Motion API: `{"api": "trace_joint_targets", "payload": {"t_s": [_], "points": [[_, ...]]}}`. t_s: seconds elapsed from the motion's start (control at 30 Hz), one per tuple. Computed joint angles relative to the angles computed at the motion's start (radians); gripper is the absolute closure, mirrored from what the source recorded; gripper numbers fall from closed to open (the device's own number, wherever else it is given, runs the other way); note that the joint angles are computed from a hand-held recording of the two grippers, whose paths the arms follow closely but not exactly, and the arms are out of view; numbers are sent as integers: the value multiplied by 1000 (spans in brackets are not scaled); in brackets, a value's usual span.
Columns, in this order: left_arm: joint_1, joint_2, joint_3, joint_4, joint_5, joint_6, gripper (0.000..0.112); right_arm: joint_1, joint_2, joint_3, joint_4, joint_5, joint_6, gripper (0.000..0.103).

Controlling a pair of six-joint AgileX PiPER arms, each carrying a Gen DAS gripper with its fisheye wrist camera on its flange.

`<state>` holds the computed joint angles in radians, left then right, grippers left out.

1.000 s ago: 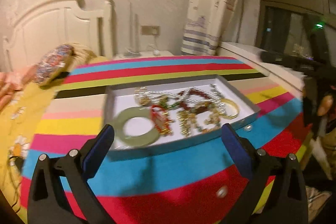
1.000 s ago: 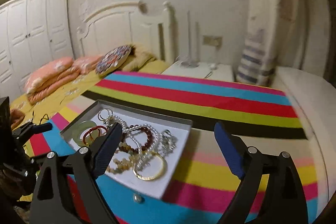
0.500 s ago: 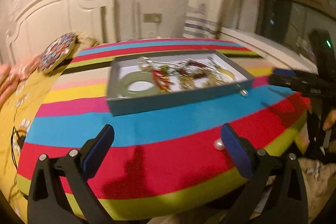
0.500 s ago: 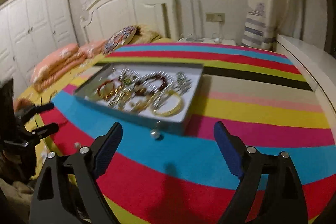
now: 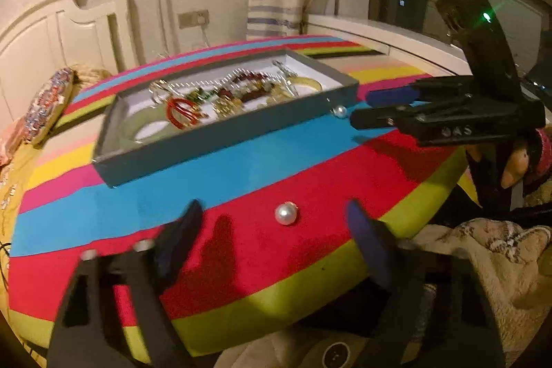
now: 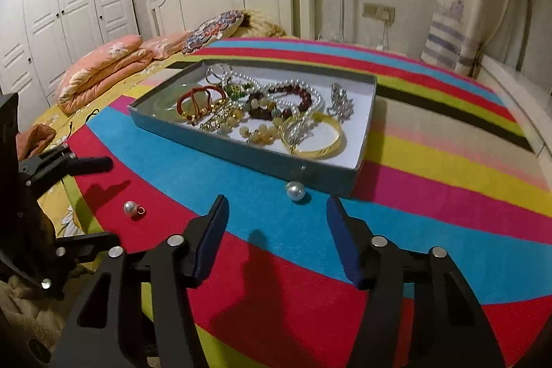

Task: Organize jewelry
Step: 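Move both open tools back toward the loose white pearl, then grasp the loose white pearl with the right tool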

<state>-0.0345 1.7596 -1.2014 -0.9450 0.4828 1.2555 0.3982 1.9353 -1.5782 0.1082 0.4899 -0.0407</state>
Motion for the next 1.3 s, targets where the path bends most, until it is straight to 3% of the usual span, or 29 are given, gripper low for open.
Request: {"api": "trace_joint_targets", "payload": {"t_s": [0.07,0.23,0.5,0.83,1.03,1.3], "points": [[-12,18,-19,47,5,-41,58,5,26,-39,-35,33,37,59],[-20,25,-20,39,-3,-19,65,7,68,-107,-64,87,80,69],[-10,32,-28,11,8,11,78,11,120,-201,-102,153,128,76],[-11,31,-22,-3,7,28,80,26,126,-205,-173,151,158,78],[-15,25,-15,-2,12,42,97,30,121,-191,-207,138,184,87],[-22,22,-14,10,9,36,99,41,102,-155,-231,104,193,87]]}}
